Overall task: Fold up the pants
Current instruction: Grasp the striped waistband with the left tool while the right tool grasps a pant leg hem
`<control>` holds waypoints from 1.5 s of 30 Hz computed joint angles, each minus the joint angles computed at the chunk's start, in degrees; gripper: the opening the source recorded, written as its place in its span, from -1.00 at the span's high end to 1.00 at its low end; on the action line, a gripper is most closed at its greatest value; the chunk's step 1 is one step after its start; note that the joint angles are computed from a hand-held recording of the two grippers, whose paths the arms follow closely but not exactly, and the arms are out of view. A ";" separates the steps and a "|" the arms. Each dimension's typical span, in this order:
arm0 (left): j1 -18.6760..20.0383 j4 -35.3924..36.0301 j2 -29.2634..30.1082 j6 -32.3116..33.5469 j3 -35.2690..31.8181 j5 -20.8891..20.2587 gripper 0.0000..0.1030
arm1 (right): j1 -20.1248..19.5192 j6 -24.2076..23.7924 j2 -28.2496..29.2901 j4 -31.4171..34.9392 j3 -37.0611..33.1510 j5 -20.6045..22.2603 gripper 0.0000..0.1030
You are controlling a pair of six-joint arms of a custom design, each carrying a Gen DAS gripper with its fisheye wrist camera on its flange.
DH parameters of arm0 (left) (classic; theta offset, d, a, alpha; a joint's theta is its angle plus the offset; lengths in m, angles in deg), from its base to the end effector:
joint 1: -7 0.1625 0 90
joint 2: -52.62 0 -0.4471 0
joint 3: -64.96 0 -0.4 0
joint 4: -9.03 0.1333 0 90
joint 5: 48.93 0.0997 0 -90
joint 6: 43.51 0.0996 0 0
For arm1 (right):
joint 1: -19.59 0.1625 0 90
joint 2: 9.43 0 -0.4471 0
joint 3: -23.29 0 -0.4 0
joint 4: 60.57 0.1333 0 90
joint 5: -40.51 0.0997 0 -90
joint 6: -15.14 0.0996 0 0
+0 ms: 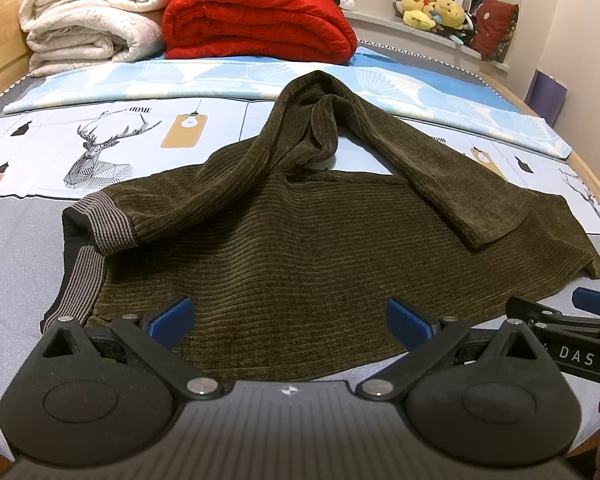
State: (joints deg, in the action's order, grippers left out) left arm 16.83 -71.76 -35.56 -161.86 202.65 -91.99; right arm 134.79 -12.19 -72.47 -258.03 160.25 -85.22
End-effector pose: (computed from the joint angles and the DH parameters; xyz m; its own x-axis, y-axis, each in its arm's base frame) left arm -0.2285 -0.2487 0.1847 -0.6870 -0.4481 -0.5720 0.1960 0.6438 -0.7397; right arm 0.2559 -0.3673 0.1644 -0.6116 -0.3940 0.6861 -0.7156 0.6453 -0.2674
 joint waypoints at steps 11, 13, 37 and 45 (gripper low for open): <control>-2.52 5.94 -6.43 4.69 -0.54 1.60 0.53 | -3.16 3.38 -2.46 -1.85 -2.90 2.73 -0.46; -2.91 11.16 -11.22 5.81 -1.29 2.89 0.54 | -5.37 4.25 -4.03 0.75 -5.09 3.72 -0.17; 26.32 11.60 -35.56 14.57 0.13 -4.41 -0.51 | -28.21 29.39 -2.33 25.22 -24.52 6.55 0.09; 27.09 10.05 -32.80 19.50 1.29 -4.07 -0.41 | -29.00 31.09 -4.78 19.96 -22.56 14.53 0.09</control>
State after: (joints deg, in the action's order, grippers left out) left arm 43.93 -61.71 -68.35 -142.36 203.94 -96.05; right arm 105.79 18.89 -77.24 -238.06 137.69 -70.69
